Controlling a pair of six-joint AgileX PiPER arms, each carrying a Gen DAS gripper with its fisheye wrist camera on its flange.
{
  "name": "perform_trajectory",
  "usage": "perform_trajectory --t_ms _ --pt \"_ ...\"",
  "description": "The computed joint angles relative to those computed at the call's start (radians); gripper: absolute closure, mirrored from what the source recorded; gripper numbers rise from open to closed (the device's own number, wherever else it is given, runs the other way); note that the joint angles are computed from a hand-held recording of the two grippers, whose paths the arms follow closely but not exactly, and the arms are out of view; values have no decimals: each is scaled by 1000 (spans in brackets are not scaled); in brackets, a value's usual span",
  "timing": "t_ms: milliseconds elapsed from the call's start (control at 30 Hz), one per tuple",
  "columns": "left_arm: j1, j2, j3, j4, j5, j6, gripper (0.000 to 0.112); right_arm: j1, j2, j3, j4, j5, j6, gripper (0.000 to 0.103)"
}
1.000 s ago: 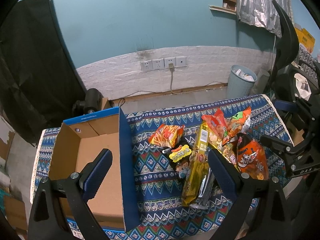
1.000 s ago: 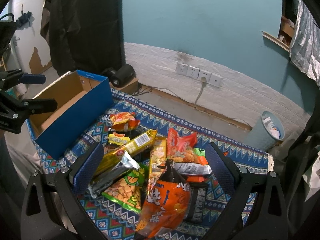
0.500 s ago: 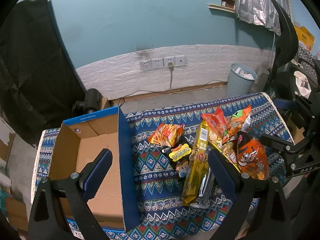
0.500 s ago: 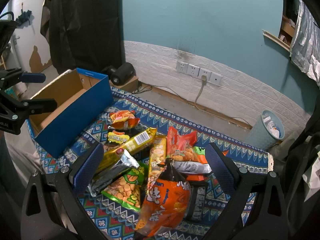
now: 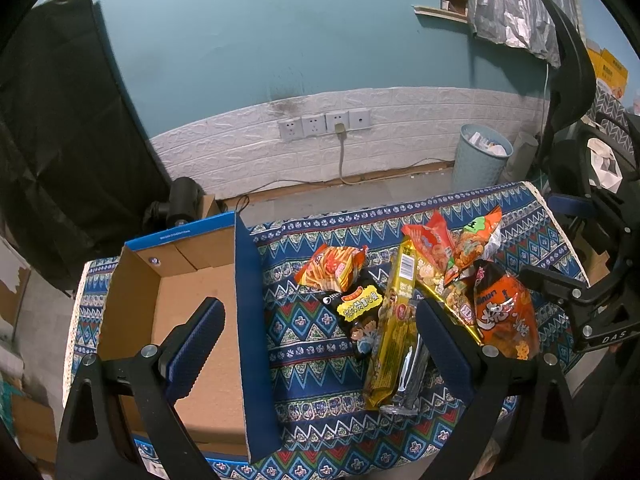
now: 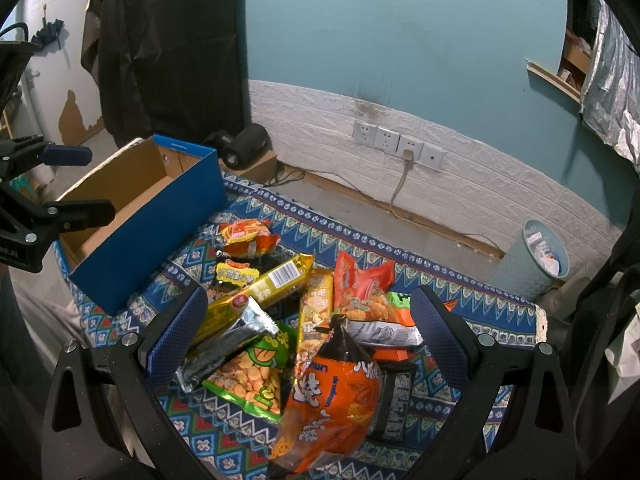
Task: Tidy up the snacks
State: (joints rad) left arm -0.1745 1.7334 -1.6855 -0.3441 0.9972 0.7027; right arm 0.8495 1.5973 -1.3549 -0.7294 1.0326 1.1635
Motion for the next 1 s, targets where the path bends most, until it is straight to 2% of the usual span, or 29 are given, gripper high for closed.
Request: perform_trajectory --t_ms 1000 --pt "-5 -17 34 5 -14 7 15 -7 0 8 8 6 2 4"
